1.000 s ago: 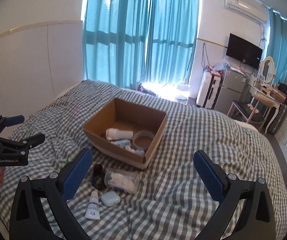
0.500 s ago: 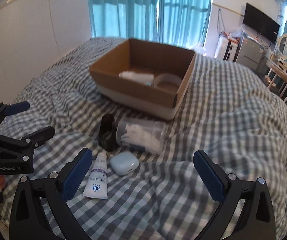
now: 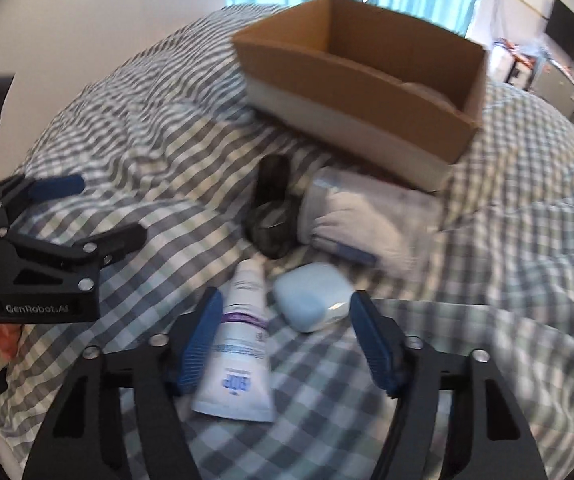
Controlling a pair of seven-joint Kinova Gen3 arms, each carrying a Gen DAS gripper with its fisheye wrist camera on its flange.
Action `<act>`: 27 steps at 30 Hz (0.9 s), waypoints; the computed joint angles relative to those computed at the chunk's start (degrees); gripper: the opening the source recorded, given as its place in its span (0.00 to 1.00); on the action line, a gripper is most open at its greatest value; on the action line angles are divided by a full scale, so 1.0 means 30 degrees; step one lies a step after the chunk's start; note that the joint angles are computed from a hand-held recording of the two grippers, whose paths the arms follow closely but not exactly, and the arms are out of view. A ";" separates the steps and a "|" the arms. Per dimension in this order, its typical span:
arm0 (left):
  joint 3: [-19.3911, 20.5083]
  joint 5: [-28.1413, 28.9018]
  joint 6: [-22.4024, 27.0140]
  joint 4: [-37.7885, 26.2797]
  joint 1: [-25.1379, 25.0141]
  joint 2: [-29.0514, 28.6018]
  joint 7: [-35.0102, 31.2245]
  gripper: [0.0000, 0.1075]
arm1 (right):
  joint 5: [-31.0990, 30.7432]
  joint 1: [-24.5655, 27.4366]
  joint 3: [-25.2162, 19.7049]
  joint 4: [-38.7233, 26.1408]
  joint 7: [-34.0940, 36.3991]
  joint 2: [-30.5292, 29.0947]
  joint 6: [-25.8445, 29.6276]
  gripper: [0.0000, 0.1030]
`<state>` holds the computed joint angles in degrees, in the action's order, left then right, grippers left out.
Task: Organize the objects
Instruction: 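Grasp the white toothpaste tube with the right tool and lift it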
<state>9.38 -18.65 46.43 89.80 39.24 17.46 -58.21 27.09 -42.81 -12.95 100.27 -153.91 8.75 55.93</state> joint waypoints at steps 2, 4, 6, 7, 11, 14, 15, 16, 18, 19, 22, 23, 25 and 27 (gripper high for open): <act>0.0054 0.0241 -0.0025 -0.0036 -0.0156 0.0049 -0.0160 0.95 | -0.0676 0.0220 -0.0081 -0.0216 0.0981 0.0391 -0.0212 0.50; 0.0065 0.0413 -0.0084 -0.0049 -0.0259 0.0089 -0.0287 0.95 | -0.1214 0.0230 -0.0067 -0.0593 0.1884 0.0940 0.0011 0.49; 0.0042 0.0461 -0.0082 -0.0052 -0.0254 0.0107 -0.0318 0.95 | -0.1556 0.0167 0.0067 -0.0778 0.2328 0.1181 0.0079 0.36; 0.0029 0.0468 -0.0064 -0.0062 -0.0239 0.0107 -0.0316 0.95 | -0.1905 0.0275 0.0130 -0.0718 0.2606 0.1149 -0.0115 0.32; -0.0007 0.0434 -0.0037 -0.0065 -0.0192 0.0113 -0.0319 0.95 | -0.1933 -0.0015 0.0314 -0.0607 0.2491 0.0990 -0.0100 0.27; -0.0040 0.0198 0.0204 -0.0203 -0.0014 0.0183 -0.0266 0.95 | -0.0973 -0.0511 0.0321 -0.0271 0.1432 0.0404 -0.0051 0.27; -0.0052 0.0082 0.0366 -0.0314 0.0079 0.0229 -0.0237 0.95 | -0.0651 -0.0600 0.0280 -0.0136 0.1015 0.0117 -0.0042 0.27; -0.0026 0.0007 0.0629 -0.0524 0.0162 0.0315 -0.0279 0.95 | -0.0297 -0.0666 0.0219 0.0012 0.0519 -0.0245 -0.0007 0.27; 0.0052 -0.0054 0.1239 -0.1026 0.0315 0.0536 -0.0454 0.95 | 0.0361 -0.0636 0.0020 0.0285 -0.0405 -0.0998 0.0240 0.27; 0.0085 -0.0082 0.1422 -0.1268 0.0409 0.0638 -0.0538 0.95 | 0.0819 -0.0645 -0.0146 0.0352 -0.0983 -0.1283 0.0631 0.27; 0.0195 -0.0055 0.1468 -0.1896 0.0693 0.0910 -0.0719 0.95 | 0.1806 -0.0335 -0.0595 0.0582 -0.2295 -0.1976 0.1474 0.27; 0.0246 0.0097 0.1450 -0.2131 0.0720 0.1037 -0.0856 0.95 | 0.1982 -0.0164 -0.0718 0.0750 -0.2615 -0.2215 0.1677 0.27; 0.0390 0.0453 0.1453 -0.2801 0.0846 0.1491 -0.1229 0.95 | 0.2208 0.0306 -0.0886 0.1024 -0.2955 -0.2591 0.1984 0.27; 0.0492 0.0716 0.1766 -0.3632 0.1035 0.2123 -0.1898 0.95 | 0.2488 0.0677 -0.1073 0.1140 -0.3260 -0.2754 0.2384 0.27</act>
<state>10.86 -16.50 51.73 78.91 42.34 23.83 -63.91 34.55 -40.78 -16.17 103.69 -163.69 0.48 63.09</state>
